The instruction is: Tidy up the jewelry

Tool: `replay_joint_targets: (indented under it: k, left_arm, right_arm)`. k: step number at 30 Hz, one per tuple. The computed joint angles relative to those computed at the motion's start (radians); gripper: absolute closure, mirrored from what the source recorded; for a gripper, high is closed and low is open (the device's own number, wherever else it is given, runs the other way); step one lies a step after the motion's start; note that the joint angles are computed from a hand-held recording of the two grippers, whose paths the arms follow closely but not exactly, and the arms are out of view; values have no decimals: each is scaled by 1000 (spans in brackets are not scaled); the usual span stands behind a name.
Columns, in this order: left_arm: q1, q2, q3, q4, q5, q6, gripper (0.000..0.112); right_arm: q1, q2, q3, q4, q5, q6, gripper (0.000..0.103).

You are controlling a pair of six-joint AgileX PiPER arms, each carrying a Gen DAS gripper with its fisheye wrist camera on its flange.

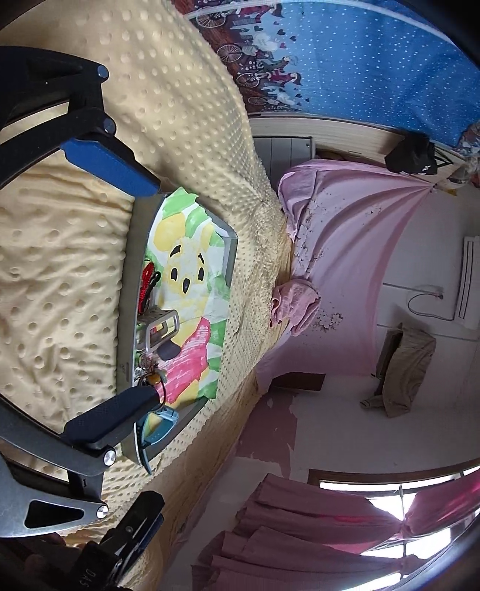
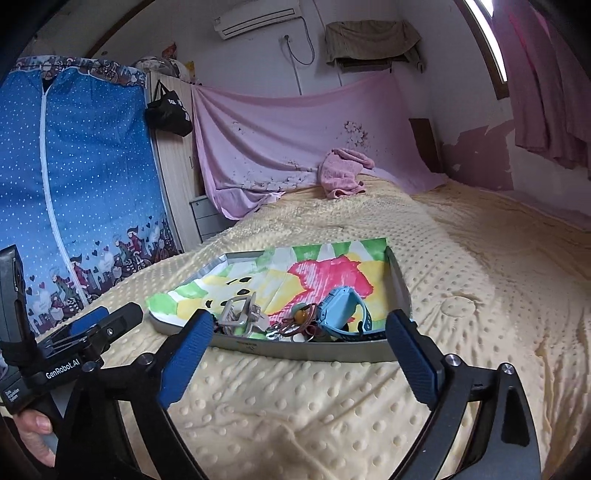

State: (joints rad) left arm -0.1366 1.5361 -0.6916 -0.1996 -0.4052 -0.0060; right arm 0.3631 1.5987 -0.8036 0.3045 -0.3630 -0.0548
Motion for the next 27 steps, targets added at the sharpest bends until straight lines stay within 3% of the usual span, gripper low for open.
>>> replay_joint_targets:
  k: [13, 27]
  left_arm:
    - [-99, -243, 213, -212, -9, 218, 9]
    - [-210, -428, 354, -545, -29, 525, 9]
  right_arm:
    - [133, -259, 231, 378, -73, -339, 2]
    - [330, -407, 361, 788, -218, -674, 2]
